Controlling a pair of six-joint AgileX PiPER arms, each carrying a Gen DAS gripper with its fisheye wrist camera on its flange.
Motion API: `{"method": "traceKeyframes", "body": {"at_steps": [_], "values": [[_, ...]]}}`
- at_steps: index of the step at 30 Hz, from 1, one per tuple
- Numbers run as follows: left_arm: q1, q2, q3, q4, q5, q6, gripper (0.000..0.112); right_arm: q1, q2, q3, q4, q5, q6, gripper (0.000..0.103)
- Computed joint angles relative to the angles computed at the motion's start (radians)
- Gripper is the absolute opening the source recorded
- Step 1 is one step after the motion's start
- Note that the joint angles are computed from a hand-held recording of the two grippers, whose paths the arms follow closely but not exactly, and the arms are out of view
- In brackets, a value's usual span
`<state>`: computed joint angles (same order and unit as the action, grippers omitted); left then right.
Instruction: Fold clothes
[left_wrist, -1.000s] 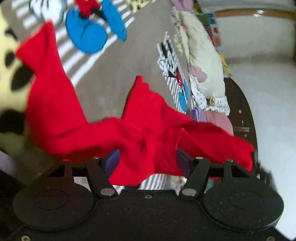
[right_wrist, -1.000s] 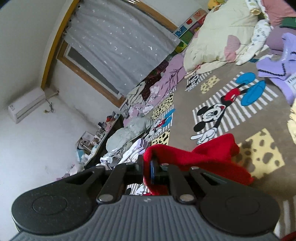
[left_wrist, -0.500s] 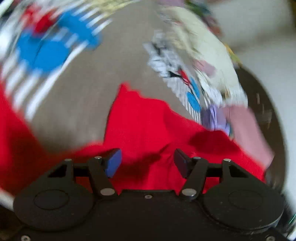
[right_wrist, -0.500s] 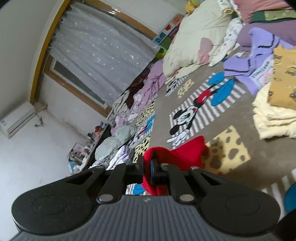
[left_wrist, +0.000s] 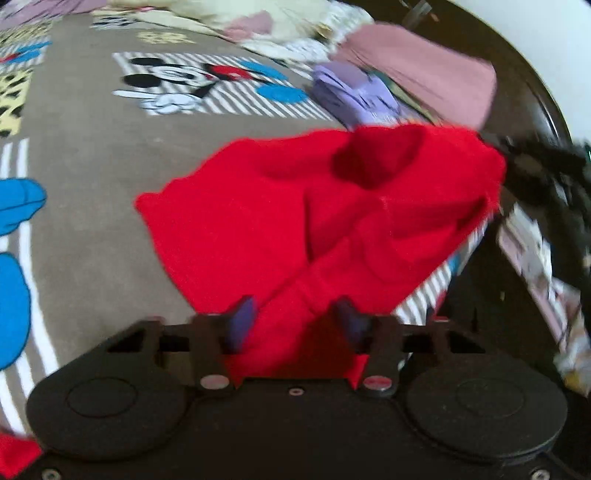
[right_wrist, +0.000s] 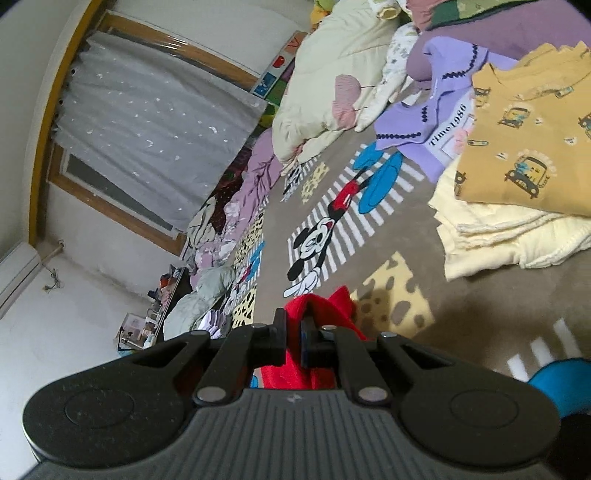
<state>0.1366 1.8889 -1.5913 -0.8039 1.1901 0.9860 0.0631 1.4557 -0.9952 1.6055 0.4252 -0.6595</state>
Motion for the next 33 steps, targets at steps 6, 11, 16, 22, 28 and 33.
{"method": "traceKeyframes", "body": {"at_steps": [6, 11, 16, 22, 28, 33], "values": [[0.049, -0.175, 0.164, -0.073, -0.08, 0.121, 0.002, 0.009, 0.031, -0.04, -0.034, -0.013, 0.041, 0.009], [0.128, -0.295, 0.191, -0.178, -0.104, 0.168, 0.001, 0.037, 0.043, -0.097, -0.082, -0.035, 0.092, 0.009], [0.205, -0.381, 0.144, -0.268, -0.154, 0.187, 0.001, 0.073, 0.057, -0.188, -0.182, -0.056, 0.194, 0.009], [0.299, -0.391, 0.052, -0.35, -0.218, 0.122, 0.001, 0.119, 0.086, -0.33, -0.316, -0.079, 0.343, 0.009], [0.394, -0.412, 0.02, -0.426, -0.196, 0.079, 0.001, 0.169, 0.11, -0.48, -0.484, -0.047, 0.515, 0.009], [0.476, -0.412, -0.036, -0.475, -0.138, 0.072, 0.001, 0.194, 0.121, -0.582, -0.596, 0.013, 0.645, 0.009]]}}
